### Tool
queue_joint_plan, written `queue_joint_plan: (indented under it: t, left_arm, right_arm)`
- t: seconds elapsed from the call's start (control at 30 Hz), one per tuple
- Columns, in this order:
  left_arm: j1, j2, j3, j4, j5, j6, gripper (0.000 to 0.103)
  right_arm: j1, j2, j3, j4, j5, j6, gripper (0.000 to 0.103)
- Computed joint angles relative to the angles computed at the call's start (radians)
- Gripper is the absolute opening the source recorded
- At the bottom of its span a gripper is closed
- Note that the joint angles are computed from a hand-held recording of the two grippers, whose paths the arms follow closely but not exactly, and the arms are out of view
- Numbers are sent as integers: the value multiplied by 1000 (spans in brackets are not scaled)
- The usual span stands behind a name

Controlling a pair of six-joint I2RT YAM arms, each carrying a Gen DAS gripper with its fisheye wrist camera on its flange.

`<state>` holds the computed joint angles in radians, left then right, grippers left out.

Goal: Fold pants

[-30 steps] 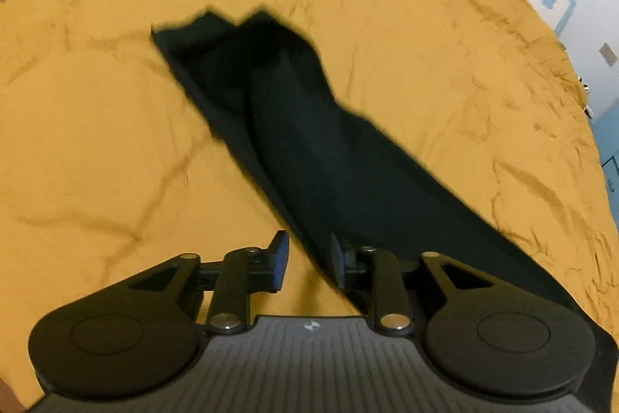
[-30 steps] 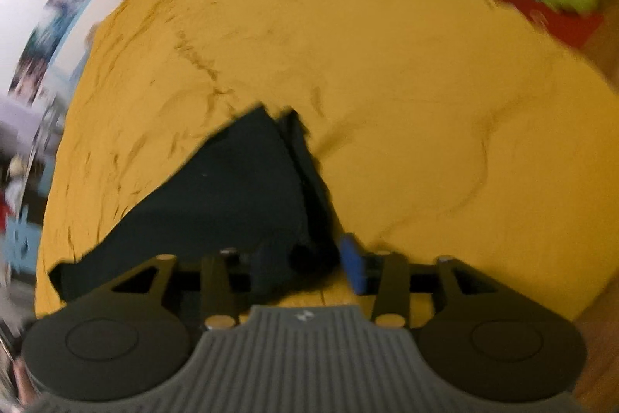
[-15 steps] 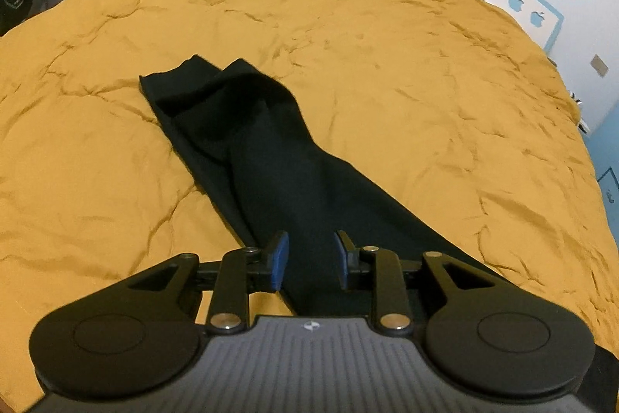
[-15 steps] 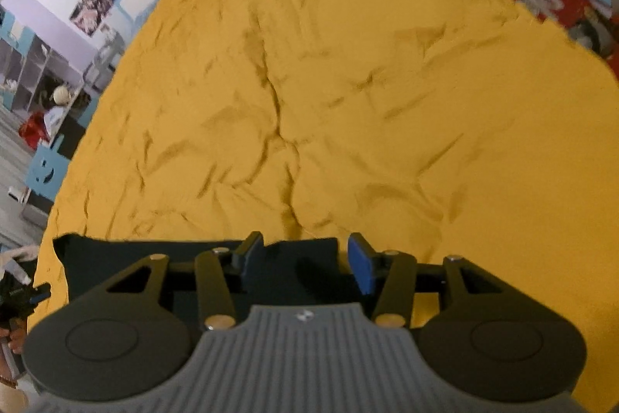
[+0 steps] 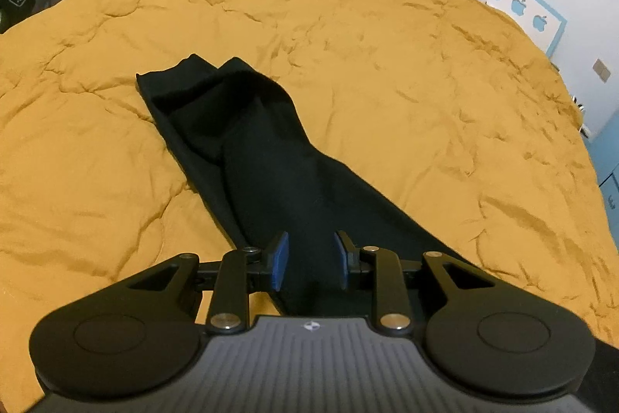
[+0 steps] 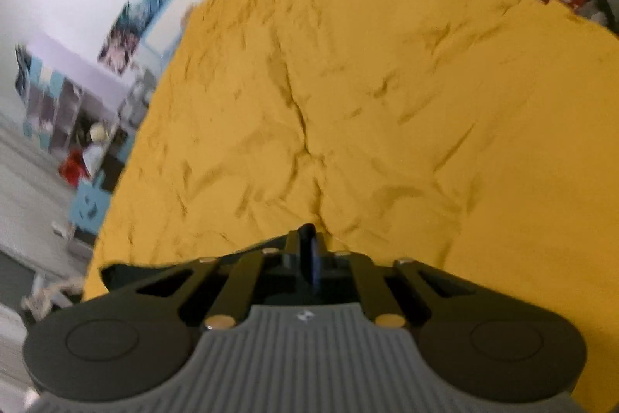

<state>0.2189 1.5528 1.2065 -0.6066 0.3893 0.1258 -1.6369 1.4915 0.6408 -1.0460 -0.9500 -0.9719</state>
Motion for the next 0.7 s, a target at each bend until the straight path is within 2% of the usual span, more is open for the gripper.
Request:
queue_joint_plan:
  t: [0.07,0.13,0.27,0.33,0.47,0.5,0.6,0.7]
  left_arm:
    - [8,-13,-3,-2,11,1,31]
    - [12,-22,-2,-7,18,5,31]
    - [38,-39,-2,-15,40,2,31]
    - [42,-36,1,-20,30,13,31]
    - [48,-34,1,-21,32,15,31]
    - [51,-35,1,-21,38,18,31]
    - [65,-22,17,-30,49,41,32]
    - [83,-12,31,-27,67,64,37]
  right_arm:
    - [-53,-75,26,-125,13,-84,0]
    - [-72,-110,33,-146,31,-80,0]
    - [-90,-148,-5,8,123,75,0]
    - [-65,-79,-39,121,156,152,0]
    - [-39,27,-65,245,151,191,0]
    - [-41,32,-69,267,153,210,3]
    - [-56,9,-85,313,186,243,23]
    - [-138,-107,-102,211,184,138,24]
